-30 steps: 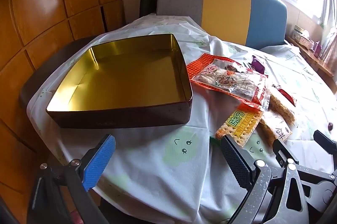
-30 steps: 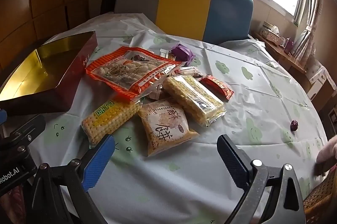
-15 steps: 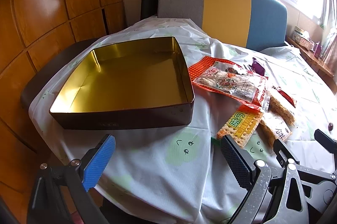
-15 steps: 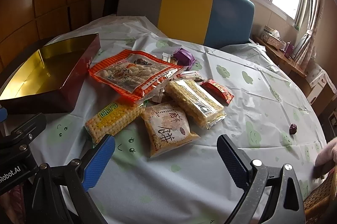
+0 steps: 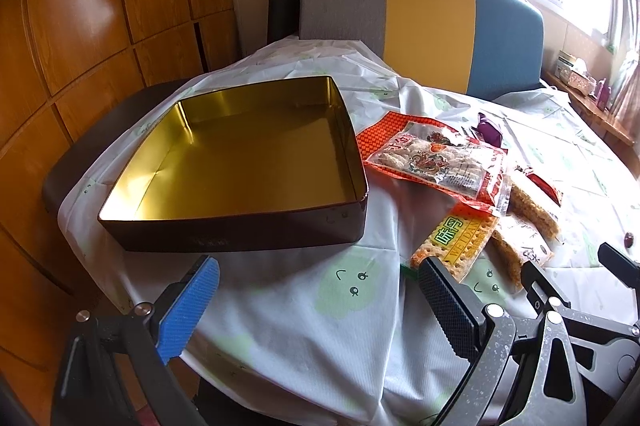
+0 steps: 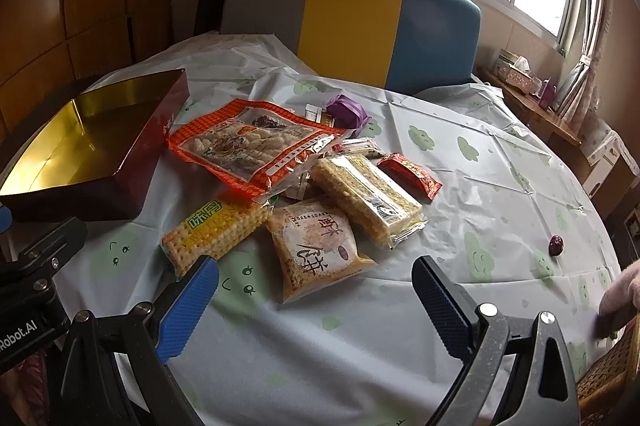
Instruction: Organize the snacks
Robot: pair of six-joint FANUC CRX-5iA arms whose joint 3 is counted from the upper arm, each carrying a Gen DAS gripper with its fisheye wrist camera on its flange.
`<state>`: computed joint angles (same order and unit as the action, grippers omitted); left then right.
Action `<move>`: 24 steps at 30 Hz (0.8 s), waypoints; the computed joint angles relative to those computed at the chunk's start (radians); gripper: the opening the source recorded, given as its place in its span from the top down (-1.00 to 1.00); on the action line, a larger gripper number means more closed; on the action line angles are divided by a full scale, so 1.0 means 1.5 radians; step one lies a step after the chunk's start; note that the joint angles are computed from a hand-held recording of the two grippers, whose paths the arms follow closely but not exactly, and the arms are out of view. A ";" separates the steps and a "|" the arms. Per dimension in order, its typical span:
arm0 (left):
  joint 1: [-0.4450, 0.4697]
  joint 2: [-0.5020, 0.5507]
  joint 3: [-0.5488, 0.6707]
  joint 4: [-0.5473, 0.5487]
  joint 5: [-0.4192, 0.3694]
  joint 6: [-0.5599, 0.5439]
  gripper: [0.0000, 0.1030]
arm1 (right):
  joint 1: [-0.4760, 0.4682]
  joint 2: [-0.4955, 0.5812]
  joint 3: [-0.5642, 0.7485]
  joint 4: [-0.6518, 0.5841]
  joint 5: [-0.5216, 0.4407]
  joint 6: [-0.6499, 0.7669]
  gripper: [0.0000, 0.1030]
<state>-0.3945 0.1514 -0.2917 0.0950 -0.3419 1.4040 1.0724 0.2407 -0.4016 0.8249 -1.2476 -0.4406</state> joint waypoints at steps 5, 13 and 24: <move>0.000 0.000 0.000 0.000 -0.001 -0.001 -0.95 | -0.001 -0.001 -0.001 0.002 0.001 -0.001 -0.92; 0.000 -0.001 0.000 -0.002 0.000 0.000 -0.95 | -0.001 -0.003 -0.003 0.003 0.000 -0.001 -0.92; -0.003 -0.003 0.000 -0.009 -0.002 0.004 -0.95 | -0.001 -0.005 -0.007 0.003 -0.001 -0.001 -0.92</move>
<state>-0.3991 0.1469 -0.2914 0.0812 -0.3454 1.4103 1.0711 0.2330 -0.4119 0.8288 -1.2486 -0.4422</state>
